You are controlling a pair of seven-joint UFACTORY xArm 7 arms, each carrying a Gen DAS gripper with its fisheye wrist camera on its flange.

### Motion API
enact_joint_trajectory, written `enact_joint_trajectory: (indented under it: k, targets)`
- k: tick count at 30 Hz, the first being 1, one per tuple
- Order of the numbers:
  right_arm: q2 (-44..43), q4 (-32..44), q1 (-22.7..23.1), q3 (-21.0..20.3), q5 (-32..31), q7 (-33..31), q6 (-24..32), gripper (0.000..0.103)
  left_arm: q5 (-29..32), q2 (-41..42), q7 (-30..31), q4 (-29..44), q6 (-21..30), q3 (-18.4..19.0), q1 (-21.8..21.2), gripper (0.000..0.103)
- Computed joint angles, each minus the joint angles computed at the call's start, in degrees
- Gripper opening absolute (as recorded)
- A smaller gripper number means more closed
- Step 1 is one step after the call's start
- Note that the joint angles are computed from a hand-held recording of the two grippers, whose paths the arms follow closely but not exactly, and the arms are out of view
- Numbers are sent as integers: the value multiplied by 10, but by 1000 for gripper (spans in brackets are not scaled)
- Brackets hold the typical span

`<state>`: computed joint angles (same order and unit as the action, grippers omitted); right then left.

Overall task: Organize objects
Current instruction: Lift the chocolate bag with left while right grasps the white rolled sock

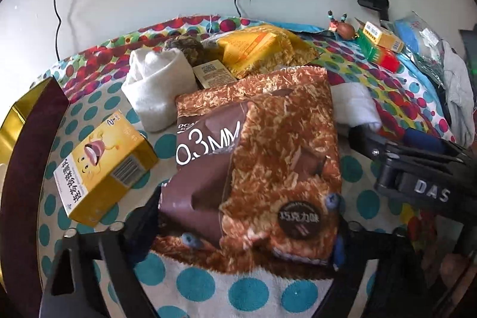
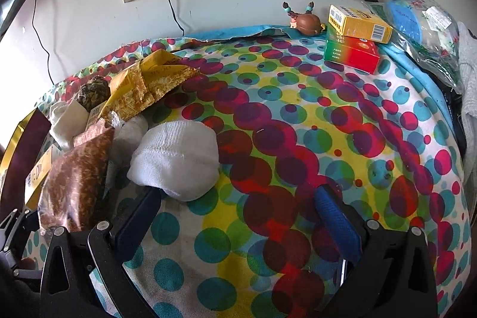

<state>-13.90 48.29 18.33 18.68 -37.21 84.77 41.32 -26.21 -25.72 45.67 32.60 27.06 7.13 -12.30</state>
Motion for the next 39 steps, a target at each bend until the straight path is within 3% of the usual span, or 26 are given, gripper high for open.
enact_joint_trajectory:
  k: [3,6,11,16,22,25,27,29,33,39]
  targets:
    - [-5,-6,0,-1,0,0,-6,103,-11,-43,19,-31,-25,10,-7,85]
    - [-6,-7,-2,0,1,-3,-5,103,-11,-80,16,-48,-16,25,-5,85]
    - [1,-3,1,-2,4,-26,-17,103,22,-163,-9,-96,2,35,35,85]
    - [41,37,12,-4,3,-65,8,103,49,-243,-16,-131,47,63,66,85]
    - [113,105,39,-22,-8,-113,33,103,50,-284,-26,-134,114,100,99,85]
    - [137,137,60,-32,-38,-123,52,99,49,-297,-22,-140,123,106,111,85]
    - [143,144,71,-40,-48,-115,56,86,45,-297,-21,-141,129,114,116,86]
    - [136,136,74,-47,-53,-106,37,59,41,-292,-19,-140,129,116,119,86]
    - [116,112,68,-55,-55,-91,-14,57,33,-286,-16,-140,128,119,125,86]
    - [57,69,57,-19,-175,13,-15,57,31,-303,-16,-142,126,118,138,86]
